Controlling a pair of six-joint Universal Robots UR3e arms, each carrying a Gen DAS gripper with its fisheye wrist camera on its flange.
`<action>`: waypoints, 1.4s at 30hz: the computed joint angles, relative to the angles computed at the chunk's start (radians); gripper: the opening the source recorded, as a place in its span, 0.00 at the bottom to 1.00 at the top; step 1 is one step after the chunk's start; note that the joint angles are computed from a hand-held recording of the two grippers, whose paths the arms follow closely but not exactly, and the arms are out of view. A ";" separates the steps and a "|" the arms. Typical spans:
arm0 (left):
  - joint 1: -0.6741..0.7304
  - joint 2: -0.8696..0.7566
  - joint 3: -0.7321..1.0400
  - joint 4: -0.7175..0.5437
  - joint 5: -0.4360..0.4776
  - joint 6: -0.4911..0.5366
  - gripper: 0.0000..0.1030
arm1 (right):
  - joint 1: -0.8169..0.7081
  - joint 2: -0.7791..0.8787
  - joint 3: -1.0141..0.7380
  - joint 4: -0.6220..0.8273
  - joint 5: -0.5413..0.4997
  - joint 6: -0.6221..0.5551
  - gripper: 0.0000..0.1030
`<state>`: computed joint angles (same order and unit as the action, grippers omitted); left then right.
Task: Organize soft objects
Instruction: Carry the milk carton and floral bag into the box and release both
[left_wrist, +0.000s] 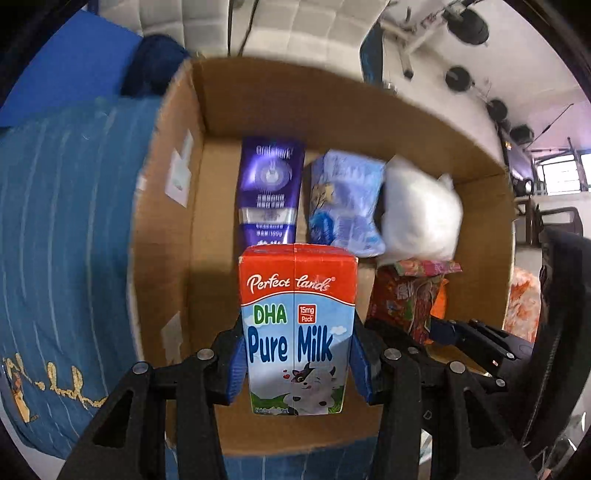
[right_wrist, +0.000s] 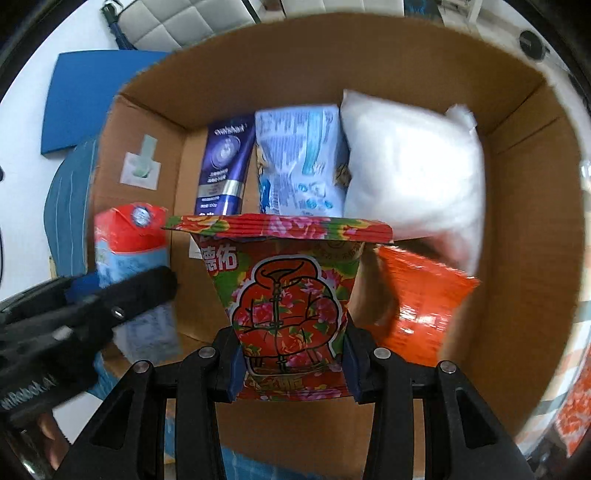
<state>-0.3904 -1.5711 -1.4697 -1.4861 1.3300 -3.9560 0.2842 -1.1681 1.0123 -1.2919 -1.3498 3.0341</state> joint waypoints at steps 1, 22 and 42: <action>0.015 -0.006 -0.022 0.006 -0.023 0.012 0.42 | -0.001 0.012 0.001 0.000 0.002 0.001 0.43; 0.053 -0.078 -0.149 0.023 -0.167 0.103 0.46 | -0.009 0.086 0.089 -0.021 -0.033 -0.023 0.63; -0.249 -0.133 0.459 -0.319 0.205 -0.176 0.82 | -0.109 -0.221 0.078 0.085 -0.135 -0.116 0.63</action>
<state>-0.6397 -1.7042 -1.0103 -1.8047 1.5351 -4.1321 0.1755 -1.3893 1.0903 -1.2065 -1.4845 2.9183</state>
